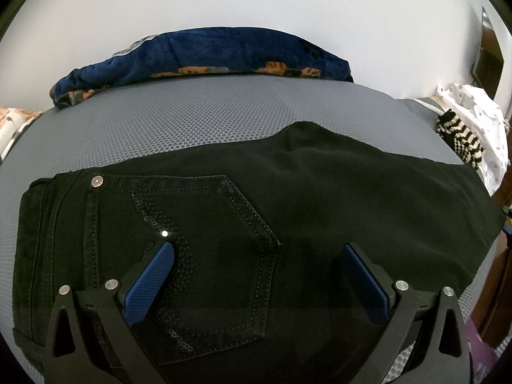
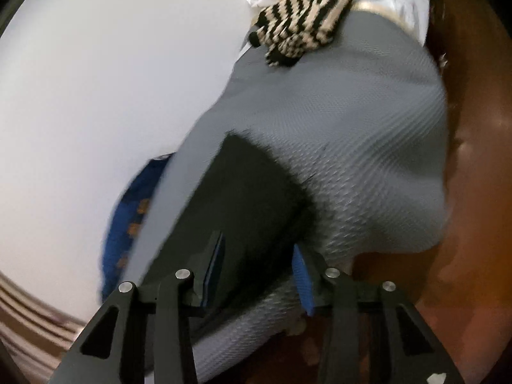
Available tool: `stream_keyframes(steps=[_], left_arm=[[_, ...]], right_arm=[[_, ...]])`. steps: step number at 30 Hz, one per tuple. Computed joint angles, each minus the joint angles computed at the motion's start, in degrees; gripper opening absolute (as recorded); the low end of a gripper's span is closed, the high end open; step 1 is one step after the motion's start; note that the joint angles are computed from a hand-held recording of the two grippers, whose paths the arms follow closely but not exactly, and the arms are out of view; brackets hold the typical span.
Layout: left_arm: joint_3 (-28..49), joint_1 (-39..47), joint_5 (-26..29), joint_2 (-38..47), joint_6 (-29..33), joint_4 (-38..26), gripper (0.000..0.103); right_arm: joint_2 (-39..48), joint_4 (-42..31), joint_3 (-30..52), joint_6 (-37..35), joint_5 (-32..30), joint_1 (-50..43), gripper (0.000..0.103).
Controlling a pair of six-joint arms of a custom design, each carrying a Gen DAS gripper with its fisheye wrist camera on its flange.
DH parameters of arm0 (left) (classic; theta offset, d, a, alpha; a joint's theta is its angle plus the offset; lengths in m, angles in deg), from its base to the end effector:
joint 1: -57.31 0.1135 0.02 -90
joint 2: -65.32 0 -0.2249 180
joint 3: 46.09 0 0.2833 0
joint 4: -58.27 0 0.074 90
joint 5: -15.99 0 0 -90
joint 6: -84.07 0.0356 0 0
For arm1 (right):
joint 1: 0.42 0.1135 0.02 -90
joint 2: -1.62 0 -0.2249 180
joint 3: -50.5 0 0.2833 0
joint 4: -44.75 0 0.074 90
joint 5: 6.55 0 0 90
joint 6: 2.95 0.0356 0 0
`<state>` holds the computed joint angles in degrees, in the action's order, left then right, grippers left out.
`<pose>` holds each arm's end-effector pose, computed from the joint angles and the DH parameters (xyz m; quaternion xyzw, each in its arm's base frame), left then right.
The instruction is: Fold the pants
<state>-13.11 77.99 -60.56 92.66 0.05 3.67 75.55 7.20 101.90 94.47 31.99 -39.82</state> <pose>0.1652 0.0535 0.1627 -0.0783 0.9277 -0.0265 0.3640 0.2243 -0.1482 0.1377 0.2429 0.8432 0.3391 0.3391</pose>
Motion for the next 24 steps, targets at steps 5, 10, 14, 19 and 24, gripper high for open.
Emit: stream_keyframes(steps=[5, 10, 14, 19, 24], left_arm=[[-0.2, -0.1, 0.0, -0.3, -0.2, 0.0, 0.103], [-0.4, 0.0, 0.3, -0.7, -0.5, 0.0, 0.103], [-0.6, 1.5, 2.5, -1.2, -0.3, -0.3, 0.103], [4.4, 7.7, 12.9, 3.9, 0.4, -3.5, 0.102], [7.9, 15.4, 21.9, 1.5, -0.6, -7.4, 0.102]], right_arm=[[2.0, 6.6, 0.2, 6.4, 0.6, 3.8, 0.042], [3.8, 4.0, 4.2, 10.1, 8.8, 7.6, 0.016], [6.8, 2.1, 5.5, 8.7, 5.9, 5.7, 0.007], [0.8, 1.1, 5.4, 9.4, 5.1, 7.4, 0.007], [-6.6, -1.6, 8.3, 9.6, 9.3, 17.2, 0.007]])
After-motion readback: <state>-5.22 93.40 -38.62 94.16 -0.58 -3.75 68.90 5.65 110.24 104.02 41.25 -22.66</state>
